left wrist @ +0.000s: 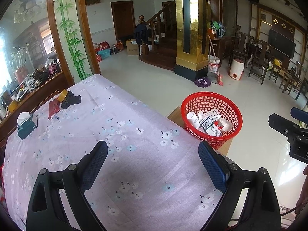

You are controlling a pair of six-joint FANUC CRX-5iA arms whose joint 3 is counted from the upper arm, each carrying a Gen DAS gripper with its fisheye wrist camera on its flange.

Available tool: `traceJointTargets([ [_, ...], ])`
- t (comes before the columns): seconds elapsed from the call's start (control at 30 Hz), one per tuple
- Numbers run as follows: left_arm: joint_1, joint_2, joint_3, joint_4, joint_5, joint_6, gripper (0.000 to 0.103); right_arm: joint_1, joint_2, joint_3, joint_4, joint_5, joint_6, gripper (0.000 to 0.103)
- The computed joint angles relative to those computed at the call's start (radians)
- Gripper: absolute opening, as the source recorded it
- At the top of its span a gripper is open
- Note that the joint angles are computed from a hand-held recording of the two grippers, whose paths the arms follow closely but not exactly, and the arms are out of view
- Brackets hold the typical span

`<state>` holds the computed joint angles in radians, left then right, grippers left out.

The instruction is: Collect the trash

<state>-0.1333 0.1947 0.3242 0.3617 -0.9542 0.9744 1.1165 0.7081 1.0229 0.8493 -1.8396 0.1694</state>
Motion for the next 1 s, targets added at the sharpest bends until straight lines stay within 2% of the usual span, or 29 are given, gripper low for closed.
traceJointTargets([
  [1.0, 0.0, -0.004, -0.008, 0.001, 0.004, 0.001, 0.094, 0.003, -0.049, -0.095, -0.022, 0.039, -0.033, 0.095],
])
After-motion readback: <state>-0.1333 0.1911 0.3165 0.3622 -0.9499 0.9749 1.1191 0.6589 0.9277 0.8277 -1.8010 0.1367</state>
